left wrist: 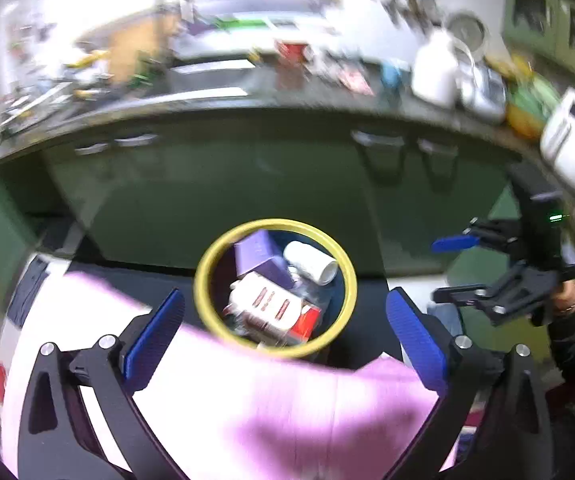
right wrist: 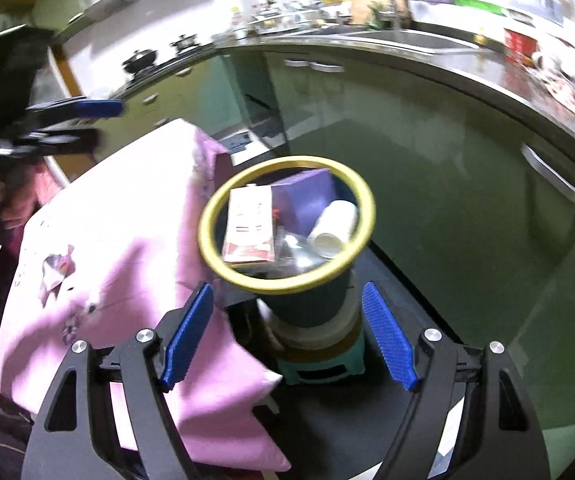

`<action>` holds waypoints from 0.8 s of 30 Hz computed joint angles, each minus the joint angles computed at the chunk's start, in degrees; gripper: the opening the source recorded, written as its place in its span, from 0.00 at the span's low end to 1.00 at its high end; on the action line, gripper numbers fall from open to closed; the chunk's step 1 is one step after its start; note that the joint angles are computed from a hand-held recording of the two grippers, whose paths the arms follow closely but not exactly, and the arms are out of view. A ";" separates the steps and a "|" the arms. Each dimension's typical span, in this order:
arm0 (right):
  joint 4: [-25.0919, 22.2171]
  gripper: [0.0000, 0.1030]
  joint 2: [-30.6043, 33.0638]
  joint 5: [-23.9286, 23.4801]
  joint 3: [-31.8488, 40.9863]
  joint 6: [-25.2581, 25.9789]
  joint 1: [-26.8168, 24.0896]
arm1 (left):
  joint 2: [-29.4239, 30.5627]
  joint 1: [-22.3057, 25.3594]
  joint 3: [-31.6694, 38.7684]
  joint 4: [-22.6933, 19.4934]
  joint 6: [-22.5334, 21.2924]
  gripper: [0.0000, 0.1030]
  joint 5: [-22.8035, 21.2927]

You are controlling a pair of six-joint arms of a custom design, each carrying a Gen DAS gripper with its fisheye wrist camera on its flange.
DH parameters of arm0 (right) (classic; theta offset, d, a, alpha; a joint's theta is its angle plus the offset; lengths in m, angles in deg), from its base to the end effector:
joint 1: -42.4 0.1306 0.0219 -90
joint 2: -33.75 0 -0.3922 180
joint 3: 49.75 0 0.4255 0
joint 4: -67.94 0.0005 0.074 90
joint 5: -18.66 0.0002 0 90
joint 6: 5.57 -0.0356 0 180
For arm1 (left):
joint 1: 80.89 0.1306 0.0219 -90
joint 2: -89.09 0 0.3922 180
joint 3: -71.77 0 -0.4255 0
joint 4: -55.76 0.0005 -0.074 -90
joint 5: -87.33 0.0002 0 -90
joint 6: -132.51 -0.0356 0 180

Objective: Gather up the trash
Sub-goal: 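Reach the right gripper to the silver snack wrapper and grasp it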

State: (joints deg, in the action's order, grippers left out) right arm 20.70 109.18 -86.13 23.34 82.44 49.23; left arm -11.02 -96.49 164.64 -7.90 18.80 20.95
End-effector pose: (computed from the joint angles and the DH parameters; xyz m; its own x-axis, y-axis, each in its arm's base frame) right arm 0.4145 0.0583 0.4101 -0.7652 -0.0578 -0.6412 -0.2529 0.9429 0.2167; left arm 0.4151 -0.1312 0.5297 -0.4848 0.5179 -0.7048 0.7491 0.6618 -0.0290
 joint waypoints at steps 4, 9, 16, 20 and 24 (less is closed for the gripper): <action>-1.01 0.75 1.50 0.65 1.57 1.30 4.64 | -9.50 9.44 -7.09 3.22 2.54 0.94 1.78; -1.52 0.75 6.58 -1.37 5.86 3.12 13.18 | -18.20 24.25 -15.96 7.00 5.40 0.94 4.53; -1.22 0.75 16.54 -5.56 14.72 18.98 27.96 | -20.66 40.79 -23.07 14.10 12.01 0.94 11.47; -2.79 0.89 22.34 -6.45 20.35 26.38 31.42 | -18.96 45.36 -24.82 15.90 15.66 0.94 16.62; -4.97 0.90 28.15 -5.63 25.60 31.15 33.44 | -18.41 46.59 -25.07 15.92 15.83 0.94 17.47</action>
